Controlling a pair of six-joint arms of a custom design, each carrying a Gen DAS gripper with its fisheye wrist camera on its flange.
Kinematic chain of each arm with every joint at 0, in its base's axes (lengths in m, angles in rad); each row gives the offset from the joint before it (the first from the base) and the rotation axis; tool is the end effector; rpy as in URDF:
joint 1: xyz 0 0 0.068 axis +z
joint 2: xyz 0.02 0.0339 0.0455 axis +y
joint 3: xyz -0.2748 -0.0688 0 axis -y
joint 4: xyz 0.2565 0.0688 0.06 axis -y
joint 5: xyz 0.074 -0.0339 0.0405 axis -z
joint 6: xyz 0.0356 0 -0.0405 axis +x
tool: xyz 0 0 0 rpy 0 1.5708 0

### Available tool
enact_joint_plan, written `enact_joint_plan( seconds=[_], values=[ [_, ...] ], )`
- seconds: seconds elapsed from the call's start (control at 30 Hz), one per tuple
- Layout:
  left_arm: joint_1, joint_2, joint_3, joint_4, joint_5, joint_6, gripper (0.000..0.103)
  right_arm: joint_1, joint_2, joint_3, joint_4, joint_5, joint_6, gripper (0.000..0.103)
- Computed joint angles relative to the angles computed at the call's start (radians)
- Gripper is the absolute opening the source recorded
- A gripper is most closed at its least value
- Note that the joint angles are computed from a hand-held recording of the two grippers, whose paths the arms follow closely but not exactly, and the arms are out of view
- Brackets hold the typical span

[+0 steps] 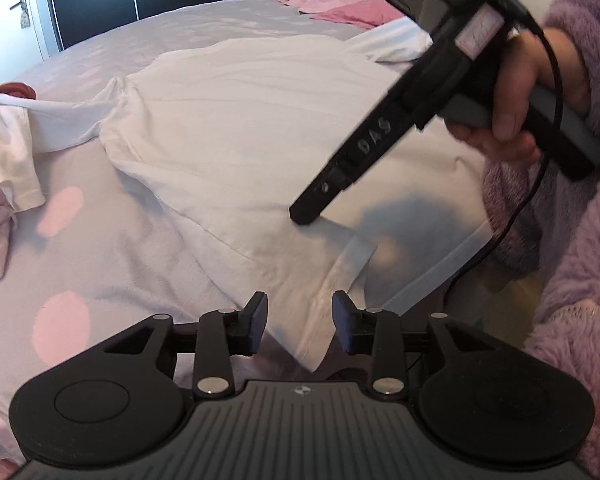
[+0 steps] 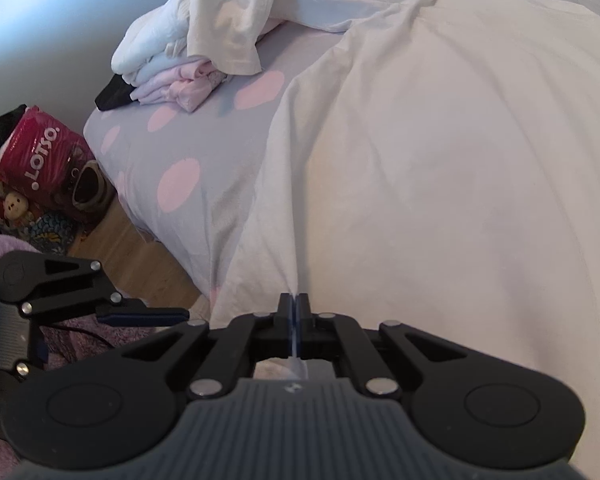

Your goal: Fold clothes

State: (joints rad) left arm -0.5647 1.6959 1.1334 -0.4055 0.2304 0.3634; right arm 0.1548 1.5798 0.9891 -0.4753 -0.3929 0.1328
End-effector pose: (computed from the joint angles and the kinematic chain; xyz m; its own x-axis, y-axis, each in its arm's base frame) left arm 0.3039 -0.2021 0.2106 -0.4263 0.6798 -0.5968 0.8366 0.5473 0.0257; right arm 0.3147 0.0629 0.2017 -0.9003 -0.0167 -0.4350 -0.2080 0.8943 0.3962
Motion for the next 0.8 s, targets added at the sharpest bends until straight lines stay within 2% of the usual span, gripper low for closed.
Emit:
enact_joint_plan(
  seconds=[0.2, 0.33, 0.43, 0.53, 0.67, 0.73, 0.8],
  values=[
    [-0.074, 0.022, -0.035, 0.074, -0.139, 0.063, 0.044, -0.006, 0.002, 0.005, 0.01, -0.016, 0.025, 0.002],
    [-0.142, 0.049, -0.076, 0.139, -0.242, 0.169, 0.044, -0.026, 0.004, 0.001, 0.021, -0.037, 0.063, 0.002],
    [-0.198, 0.057, -0.129, 0.235, -0.351, 0.214, 0.044, -0.026, 0.002, 0.0, 0.025, -0.035, 0.072, 0.002],
    [-0.219, 0.057, -0.159, 0.306, -0.412, 0.235, 0.044, -0.023, -0.004, -0.004, 0.025, -0.037, 0.07, 0.002],
    [-0.219, 0.042, -0.172, 0.34, -0.43, 0.234, 0.026, -0.022, -0.008, -0.004, 0.024, -0.04, 0.068, 0.002],
    [-0.215, 0.024, -0.176, 0.334, -0.419, 0.222, 0.01, -0.022, -0.012, -0.005, 0.018, -0.041, 0.061, 0.005],
    [-0.21, 0.009, -0.176, 0.321, -0.411, 0.207, 0.007, -0.017, -0.019, -0.006, 0.011, -0.038, 0.048, 0.006]
  ],
)
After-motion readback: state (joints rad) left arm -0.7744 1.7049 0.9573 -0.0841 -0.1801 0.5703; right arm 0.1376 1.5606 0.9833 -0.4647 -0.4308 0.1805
